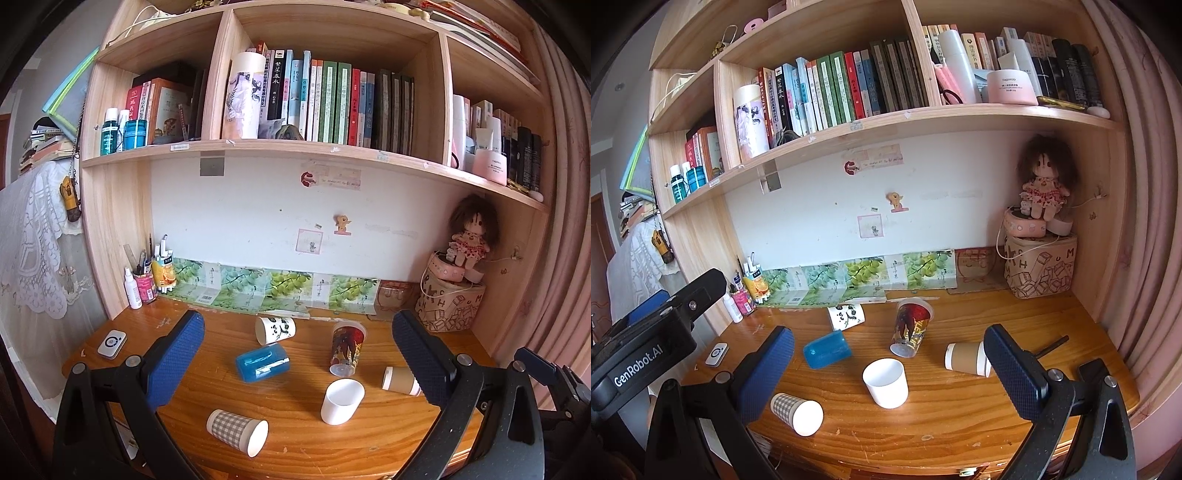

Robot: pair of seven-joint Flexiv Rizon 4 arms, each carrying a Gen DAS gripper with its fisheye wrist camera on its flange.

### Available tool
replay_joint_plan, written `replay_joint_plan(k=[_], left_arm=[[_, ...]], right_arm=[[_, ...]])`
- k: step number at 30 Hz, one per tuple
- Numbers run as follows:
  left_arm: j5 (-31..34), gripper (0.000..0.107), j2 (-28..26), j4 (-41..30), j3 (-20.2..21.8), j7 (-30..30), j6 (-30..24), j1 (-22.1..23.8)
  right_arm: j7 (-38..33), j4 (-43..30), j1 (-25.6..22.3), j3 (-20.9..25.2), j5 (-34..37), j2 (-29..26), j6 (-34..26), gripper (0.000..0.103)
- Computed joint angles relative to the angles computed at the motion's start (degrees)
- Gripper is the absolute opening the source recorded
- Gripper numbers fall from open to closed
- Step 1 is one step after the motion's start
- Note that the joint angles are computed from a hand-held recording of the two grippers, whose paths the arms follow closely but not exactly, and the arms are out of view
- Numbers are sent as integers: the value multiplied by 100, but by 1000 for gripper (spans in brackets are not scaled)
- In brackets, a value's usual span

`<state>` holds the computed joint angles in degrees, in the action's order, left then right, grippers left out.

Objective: Flip cup upright

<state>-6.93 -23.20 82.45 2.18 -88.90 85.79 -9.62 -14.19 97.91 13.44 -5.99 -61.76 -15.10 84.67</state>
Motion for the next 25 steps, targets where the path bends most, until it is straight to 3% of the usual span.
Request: replay_joint_plan(k=[14,25], left_arm=[[41,102,37,37,-8,-31,-45,11],[-53,102,255,408,-138,123,21,95]], right_arm=[[-131,8,30,36,167,-12,-61,103],[177,264,3,99,-141,174,-91,103]])
